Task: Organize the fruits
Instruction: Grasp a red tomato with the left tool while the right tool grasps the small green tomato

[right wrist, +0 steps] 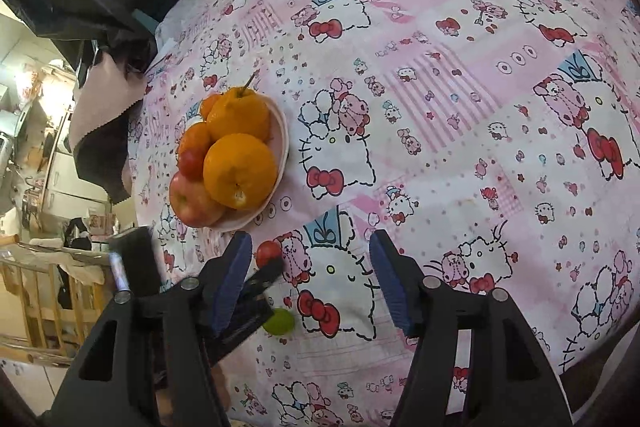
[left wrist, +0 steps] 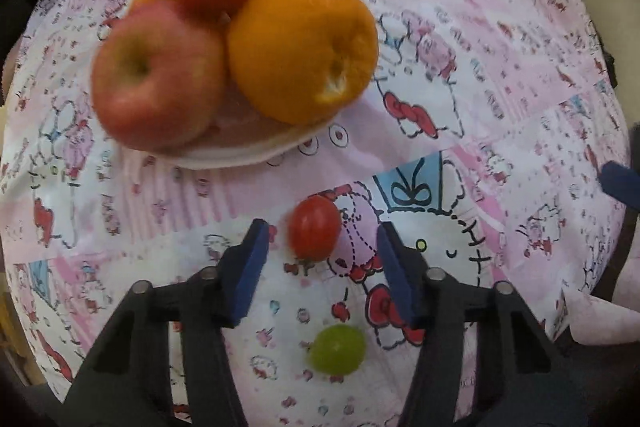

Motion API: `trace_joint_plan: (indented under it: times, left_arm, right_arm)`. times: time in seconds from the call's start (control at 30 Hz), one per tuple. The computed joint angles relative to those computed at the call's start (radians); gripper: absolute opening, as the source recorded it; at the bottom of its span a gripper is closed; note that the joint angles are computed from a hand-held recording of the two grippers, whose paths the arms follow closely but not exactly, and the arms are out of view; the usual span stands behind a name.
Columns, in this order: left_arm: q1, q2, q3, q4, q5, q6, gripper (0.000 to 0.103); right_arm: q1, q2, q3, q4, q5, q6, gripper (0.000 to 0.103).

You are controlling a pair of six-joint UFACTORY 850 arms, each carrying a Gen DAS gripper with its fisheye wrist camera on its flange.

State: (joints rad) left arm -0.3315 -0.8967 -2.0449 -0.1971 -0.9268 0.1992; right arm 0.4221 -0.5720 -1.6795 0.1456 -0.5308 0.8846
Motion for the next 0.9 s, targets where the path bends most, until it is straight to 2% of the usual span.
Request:
trace_joint_plan:
  times: [0.03, 0.1, 0.17, 0.27, 0.4, 0.53, 0.63, 0.73, 0.9]
  left_arm:
    - [-0.004, -0.008, -0.007, 0.010, -0.009, -0.011, 0.043]
    - [-0.010, -0.017, -0.012, 0.036, -0.014, -0.026, 0.030]
    - [-0.012, -0.016, -0.005, 0.056, -0.011, -0.031, 0.024]
    - [-0.009, 0.006, 0.022, 0.064, 0.015, -0.028, 0.024]
    - [0.010, 0.039, 0.048, 0.053, 0.011, -0.014, 0.024]
    - [0.063, 0.098, 0.093, 0.011, 0.003, 0.052, 0.024]
    - [0.105, 0.143, 0.126, -0.014, -0.002, 0.088, 0.024]
    - [0.141, 0.166, 0.129, -0.024, -0.014, 0.100, 0.024]
    - [0.183, 0.196, 0.143, -0.054, -0.007, 0.106, 0.024]
  right_arm:
    - [0.000, 0.001, 0.000, 0.003, 0.002, -0.005, 0.064]
    - [0.000, 0.003, 0.001, 0.008, 0.007, -0.018, 0.064]
    - [-0.001, 0.005, 0.003, 0.018, 0.013, -0.032, 0.064]
    - [-0.003, 0.000, -0.004, 0.019, 0.011, -0.039, 0.064]
    - [-0.002, -0.020, -0.034, 0.034, -0.003, -0.057, 0.064]
    - [0.011, -0.067, -0.101, 0.034, -0.054, -0.088, 0.064]
    - [0.025, -0.123, -0.174, 0.056, -0.126, -0.154, 0.064]
    - [0.041, -0.205, -0.273, 0.122, -0.234, -0.273, 0.064]
    - [0.087, -0.397, -0.527, 0.104, -0.493, -0.389, 0.064]
